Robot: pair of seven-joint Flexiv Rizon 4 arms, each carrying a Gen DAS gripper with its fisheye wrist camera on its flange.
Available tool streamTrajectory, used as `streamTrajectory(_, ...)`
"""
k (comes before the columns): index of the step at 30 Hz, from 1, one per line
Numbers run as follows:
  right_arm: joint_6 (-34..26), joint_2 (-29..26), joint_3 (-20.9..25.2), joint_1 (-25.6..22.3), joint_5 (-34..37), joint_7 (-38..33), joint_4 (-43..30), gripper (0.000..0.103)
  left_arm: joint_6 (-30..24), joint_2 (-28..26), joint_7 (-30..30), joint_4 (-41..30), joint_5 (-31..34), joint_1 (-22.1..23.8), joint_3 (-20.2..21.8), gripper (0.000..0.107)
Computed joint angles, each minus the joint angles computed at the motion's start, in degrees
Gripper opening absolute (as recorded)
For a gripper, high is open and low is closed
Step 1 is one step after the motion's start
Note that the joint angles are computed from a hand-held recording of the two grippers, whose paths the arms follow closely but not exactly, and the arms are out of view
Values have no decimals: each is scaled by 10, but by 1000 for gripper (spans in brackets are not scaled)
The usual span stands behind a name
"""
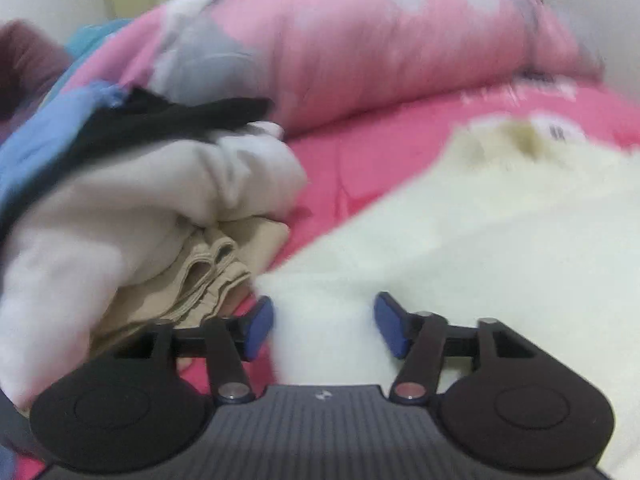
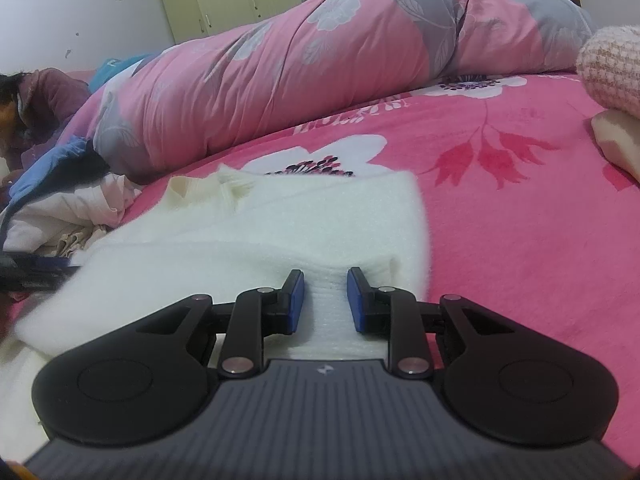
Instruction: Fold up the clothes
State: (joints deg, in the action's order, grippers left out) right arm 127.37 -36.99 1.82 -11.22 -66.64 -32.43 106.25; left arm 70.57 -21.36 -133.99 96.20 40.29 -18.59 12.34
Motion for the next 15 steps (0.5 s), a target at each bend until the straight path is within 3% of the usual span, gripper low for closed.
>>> streamTrajectory(2,2,-2,0,-1,-1,3,-1,22,3,16,-6,9,-14,4,-1,59)
streamTrajectory(5,13,-8,1,-7,-13,21,-8,22,6,43,-74,8,63,-30,20,56)
streamTrajectory(8,22,-11,-6,-6,-21,36,-13,22,27,48,-83,11,91,-22,0,60)
streamTrajectory(11,18,-7,-14,3,-19,33,-9,22,-27,14,-85,-10,132,-37,-5,63)
streamTrajectory(15,-14,13,-19,20,-1,-1,7,22,-35,10,-166,-15,192,-53,5,72)
